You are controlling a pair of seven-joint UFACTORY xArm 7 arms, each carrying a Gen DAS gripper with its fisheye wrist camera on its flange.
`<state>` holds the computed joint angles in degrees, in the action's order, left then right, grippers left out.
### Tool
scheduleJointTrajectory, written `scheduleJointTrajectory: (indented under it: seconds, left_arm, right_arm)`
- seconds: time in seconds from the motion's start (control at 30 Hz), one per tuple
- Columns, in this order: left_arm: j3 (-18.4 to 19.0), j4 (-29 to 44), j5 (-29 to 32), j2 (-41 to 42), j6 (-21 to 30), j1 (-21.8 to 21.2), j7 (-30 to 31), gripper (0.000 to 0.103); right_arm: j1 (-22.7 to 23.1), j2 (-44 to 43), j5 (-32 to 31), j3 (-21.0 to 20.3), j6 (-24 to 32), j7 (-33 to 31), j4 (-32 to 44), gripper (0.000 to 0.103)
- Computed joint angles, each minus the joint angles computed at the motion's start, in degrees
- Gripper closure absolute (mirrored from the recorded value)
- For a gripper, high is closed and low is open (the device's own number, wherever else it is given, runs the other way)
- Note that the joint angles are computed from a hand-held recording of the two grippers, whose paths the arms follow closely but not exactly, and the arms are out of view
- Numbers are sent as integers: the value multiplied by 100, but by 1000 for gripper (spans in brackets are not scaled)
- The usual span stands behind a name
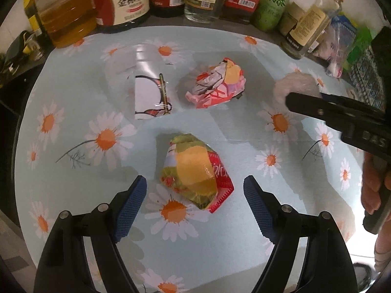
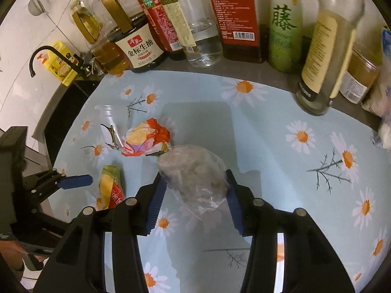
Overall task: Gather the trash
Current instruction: 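Grasp the white plastic bag with the right gripper while the left grasps the yellow snack wrapper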
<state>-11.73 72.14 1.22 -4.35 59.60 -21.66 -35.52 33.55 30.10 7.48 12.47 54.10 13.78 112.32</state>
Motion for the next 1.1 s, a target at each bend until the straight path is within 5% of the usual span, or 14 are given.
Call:
scheduleJointTrajectory:
  seconds: [0.3,0.4,1.1]
  left_arm:
    - [-2,248,264,313,124,-34,130,26]
    - [6,276,296,370,128,-64,151,40]
    - [-70,-411,248,-441,-90,-84,171,42]
  right_arm:
    - [-159,-472,257,91,-358,-7,-793,55]
    - [-175,-575,269,95,-430,32,-941,55]
    - [10,-988,46,134,-553,367,-1366,55]
